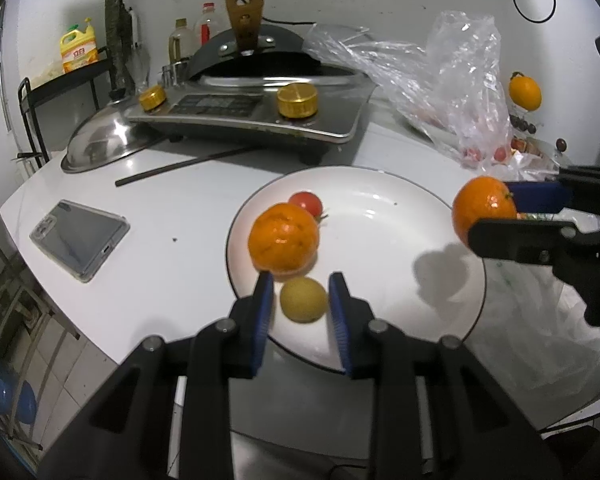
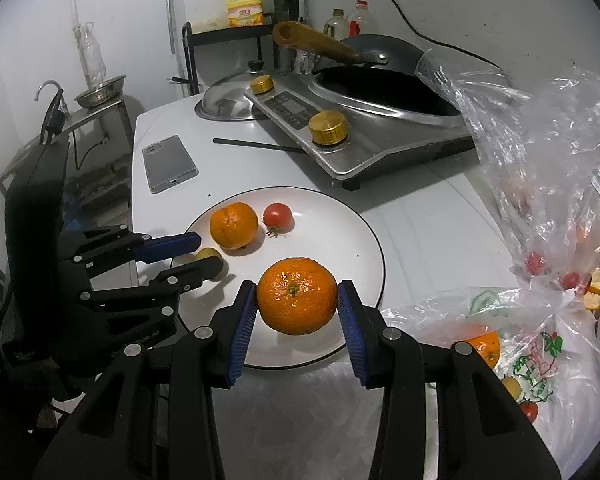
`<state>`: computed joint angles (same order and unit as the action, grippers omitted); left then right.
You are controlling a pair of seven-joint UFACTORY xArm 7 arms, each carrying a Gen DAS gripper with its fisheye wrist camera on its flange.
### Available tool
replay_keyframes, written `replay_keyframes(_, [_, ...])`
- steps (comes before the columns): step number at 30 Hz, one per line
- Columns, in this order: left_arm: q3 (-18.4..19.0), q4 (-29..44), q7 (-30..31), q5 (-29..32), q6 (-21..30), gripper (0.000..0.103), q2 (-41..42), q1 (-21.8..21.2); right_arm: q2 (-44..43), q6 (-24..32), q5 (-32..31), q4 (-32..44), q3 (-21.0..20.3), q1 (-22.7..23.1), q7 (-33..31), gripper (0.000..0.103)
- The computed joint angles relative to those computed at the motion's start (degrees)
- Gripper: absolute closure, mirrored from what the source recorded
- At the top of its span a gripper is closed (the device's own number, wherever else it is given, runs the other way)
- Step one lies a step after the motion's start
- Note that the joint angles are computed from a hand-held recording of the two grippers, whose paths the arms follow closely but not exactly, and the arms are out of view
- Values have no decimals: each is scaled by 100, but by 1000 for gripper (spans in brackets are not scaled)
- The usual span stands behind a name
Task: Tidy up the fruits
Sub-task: 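Open the left gripper to drop the yellow fruit onto the plate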
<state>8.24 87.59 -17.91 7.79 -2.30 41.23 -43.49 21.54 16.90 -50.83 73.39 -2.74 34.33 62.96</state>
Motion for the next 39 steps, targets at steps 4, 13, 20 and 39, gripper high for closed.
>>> replay_keyframes(4, [-76,-16,-7,-38,2,73,-27,65,20,17,23,25,1,7,-24,59])
replay_keyframes(13, [-258,-149,95,-161,-209,71,-138,285,184,108,282,213,39,-46,-312,59])
replay_keyframes(20, [-187,-188,127,-423,-364,71,-156,353,437,212,609,551,2,-57,-696,59])
replay_keyframes(39, [-466,161,252,-539,-179,70,97,881,1520,397,1924,1849,-145,-96,-1851,59])
